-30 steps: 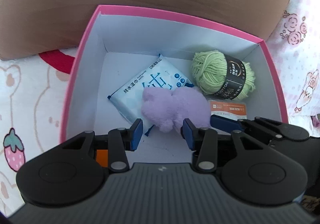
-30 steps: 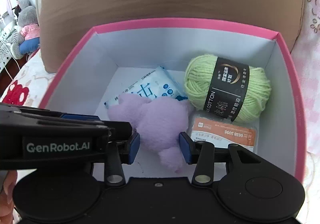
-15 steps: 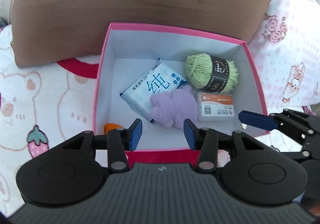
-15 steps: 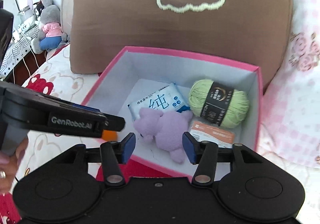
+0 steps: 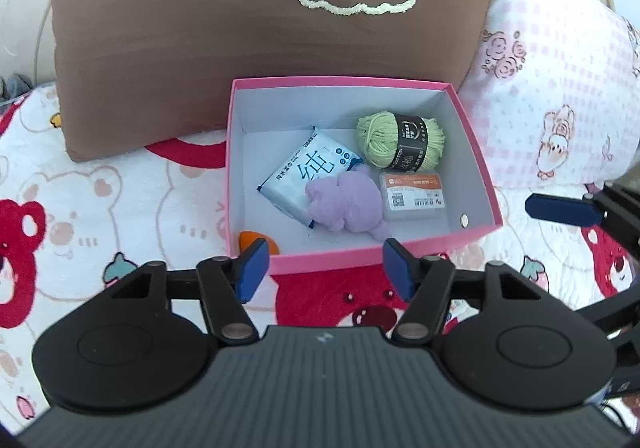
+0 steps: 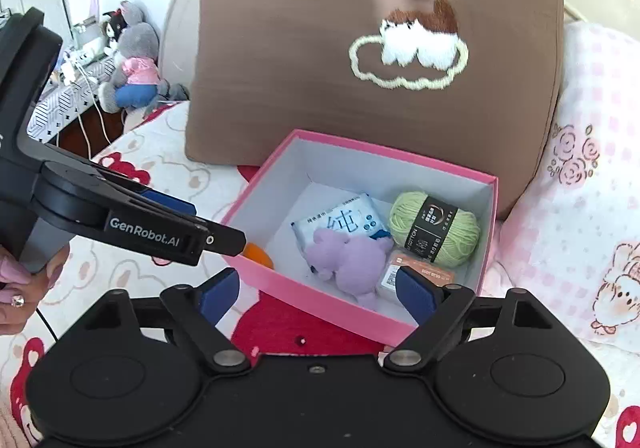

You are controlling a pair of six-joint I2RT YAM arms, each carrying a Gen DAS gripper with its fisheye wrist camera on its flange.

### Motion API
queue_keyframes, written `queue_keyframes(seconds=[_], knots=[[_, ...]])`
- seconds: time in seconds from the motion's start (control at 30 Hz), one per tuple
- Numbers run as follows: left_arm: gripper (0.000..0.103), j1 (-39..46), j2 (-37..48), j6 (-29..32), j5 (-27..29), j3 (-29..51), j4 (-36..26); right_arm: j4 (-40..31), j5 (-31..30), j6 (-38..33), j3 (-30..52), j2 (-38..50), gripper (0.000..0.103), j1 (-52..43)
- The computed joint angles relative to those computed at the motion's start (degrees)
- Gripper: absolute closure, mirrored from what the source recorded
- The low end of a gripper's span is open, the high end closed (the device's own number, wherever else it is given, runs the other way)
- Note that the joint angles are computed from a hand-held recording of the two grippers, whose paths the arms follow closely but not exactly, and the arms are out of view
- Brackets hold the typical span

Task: Organize objects
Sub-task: 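Withdraw the left gripper from the box toward the white tissue pack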

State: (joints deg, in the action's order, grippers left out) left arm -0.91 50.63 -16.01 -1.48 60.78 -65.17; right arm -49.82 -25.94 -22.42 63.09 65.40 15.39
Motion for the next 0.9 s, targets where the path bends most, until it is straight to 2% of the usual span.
queue_keyframes(seconds=[0.27, 0.4, 0.47, 0.6, 0.67, 0.83, 0.9], knots=[[0.019, -6.88, -4.18, -4.16, -4.37, 2.87, -8.04, -6.25, 0.54, -2.29, 0.48, -4.85, 0.012, -0.33], [0.014, -10.46, -6.45, -6.99, -5.62, 3.49, -11.68, -9.23, 0.87, -3.81, 0.72, -7.83, 0.012, -1.18], [0.007, -12.7, -7.44, -8.09, -6.82, 3.86, -13.33, -11.19, 0.38, -4.82, 1.23, -9.09, 0.012, -2.05], [0.004, -17.58, -8.74, -11.49, -8.61, 4.59, -16.15, -14.51, -1.24, -7.47, 1.91, -11.64, 0.012, -4.5], [0.003, -22.8, -8.95, -15.38, -11.58, 4.91, -17.76, -16.16, -2.19, -9.03, 2.09, -12.84, 0.012, -6.21], [0.002, -30.36, -9.8, -21.52, -13.76, 4.84, -20.18, -20.21, -4.56, -14.53, 1.9, -14.76, 0.012, -11.47], [0.002, -34.3, -10.23, -25.71, -14.99, 4.72, -21.19, -21.9, -5.7, -17.09, 1.79, -15.08, 0.012, -14.05]])
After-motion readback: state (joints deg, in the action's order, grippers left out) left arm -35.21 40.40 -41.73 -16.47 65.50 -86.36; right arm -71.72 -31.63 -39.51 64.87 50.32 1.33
